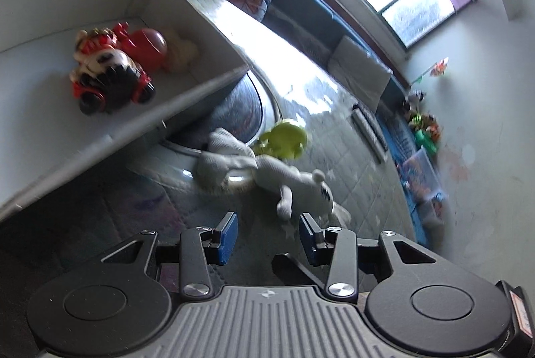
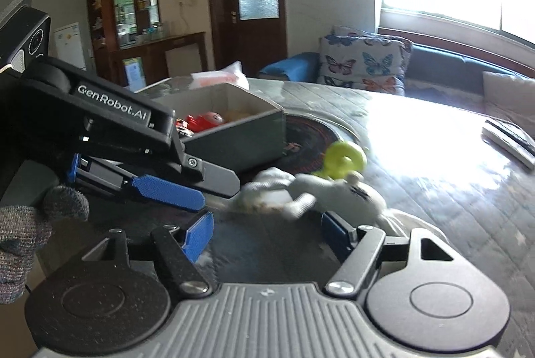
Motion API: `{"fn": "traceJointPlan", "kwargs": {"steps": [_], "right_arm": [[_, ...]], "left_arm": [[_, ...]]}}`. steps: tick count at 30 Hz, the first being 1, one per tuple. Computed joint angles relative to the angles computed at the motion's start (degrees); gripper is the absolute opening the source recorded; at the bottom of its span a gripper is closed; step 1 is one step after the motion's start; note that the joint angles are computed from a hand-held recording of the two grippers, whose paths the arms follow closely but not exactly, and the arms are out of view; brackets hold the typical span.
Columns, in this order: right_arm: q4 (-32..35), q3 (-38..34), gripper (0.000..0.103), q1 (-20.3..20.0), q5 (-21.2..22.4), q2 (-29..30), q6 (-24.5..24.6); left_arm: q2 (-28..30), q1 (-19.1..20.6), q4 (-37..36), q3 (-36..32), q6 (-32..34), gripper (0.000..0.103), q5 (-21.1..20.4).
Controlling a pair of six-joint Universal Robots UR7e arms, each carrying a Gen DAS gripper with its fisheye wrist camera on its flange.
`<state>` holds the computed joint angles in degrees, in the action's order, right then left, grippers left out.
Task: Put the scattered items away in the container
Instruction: 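Move the left gripper back to the white plush rabbit's leg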
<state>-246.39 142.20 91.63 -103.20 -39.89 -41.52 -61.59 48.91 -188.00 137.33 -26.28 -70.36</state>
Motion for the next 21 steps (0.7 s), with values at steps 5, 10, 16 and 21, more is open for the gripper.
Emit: {"fn": "traceJointPlan", "kwargs": {"steps": [5, 10, 16, 21], "right_arm": [[-2.73, 1.20, 0.073, -1.51, -0.18, 0.13, 0.47], [-4.36, 1.55, 0.073, -3.02, -0.55, -0.56, 1.30], [-3.46, 0.68, 0.073, -4.09, -0.46, -2.76, 0.28], [0.93, -1.63, 0.073, -4.99, -0.57, -4.54, -0.53]], "left_arm": [[1.65, -0.88, 1.61, -1.02, 1.10, 0.043, 1.23], [3.09, -0.60, 2.58, -2.73, 1.27, 0.043, 0.46], [4.94, 0.74, 1.14, -5.42, 1.27, 0.043, -1.23], [6.47, 1.74, 2.42, -7.88, 0.14, 0.043, -1.79]]}}
